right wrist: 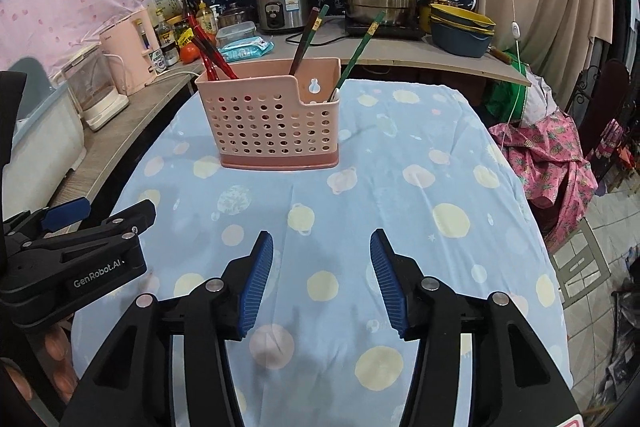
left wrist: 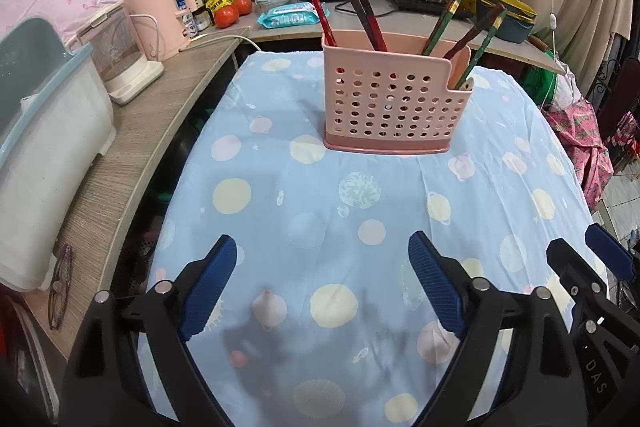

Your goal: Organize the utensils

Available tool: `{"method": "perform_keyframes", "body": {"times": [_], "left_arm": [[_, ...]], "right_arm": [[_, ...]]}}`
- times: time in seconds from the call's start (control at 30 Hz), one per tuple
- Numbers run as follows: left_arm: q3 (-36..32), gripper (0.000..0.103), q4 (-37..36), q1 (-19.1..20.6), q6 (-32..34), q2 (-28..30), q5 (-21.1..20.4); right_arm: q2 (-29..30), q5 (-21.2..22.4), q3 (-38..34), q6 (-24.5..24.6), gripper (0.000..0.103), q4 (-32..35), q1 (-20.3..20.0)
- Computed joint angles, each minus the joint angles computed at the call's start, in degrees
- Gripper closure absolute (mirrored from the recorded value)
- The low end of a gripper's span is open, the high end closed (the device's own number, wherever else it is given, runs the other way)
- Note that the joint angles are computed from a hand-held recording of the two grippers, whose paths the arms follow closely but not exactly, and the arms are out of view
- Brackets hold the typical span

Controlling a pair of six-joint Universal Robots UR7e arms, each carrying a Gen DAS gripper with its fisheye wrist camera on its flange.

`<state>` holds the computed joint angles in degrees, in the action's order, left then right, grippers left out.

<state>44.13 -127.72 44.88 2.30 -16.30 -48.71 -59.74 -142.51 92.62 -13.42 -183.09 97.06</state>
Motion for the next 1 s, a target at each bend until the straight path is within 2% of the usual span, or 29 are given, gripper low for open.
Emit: {"method": "perform_keyframes", "body": {"times": [0.33,0.73,1.0], "left_arm": [[-4.1,0.015,5.5,0.4,-1.8,1.8,0.0],[-6.4,0.012,7.7,0.8,-3.3,2.9,1.7],[-7.0,0.012,8.3,0.8,-3.5,3.1,2.4]], "right_arm": [[-0.3,-0.3,-1.4,3.2,0.045,5.7,-0.4],[0.4,-1.7,-2.3,2.3,0.035,5.0,-0.2],[0.7,-2.4,-2.9,2.0,0.032,4.8,-0.2]]}}
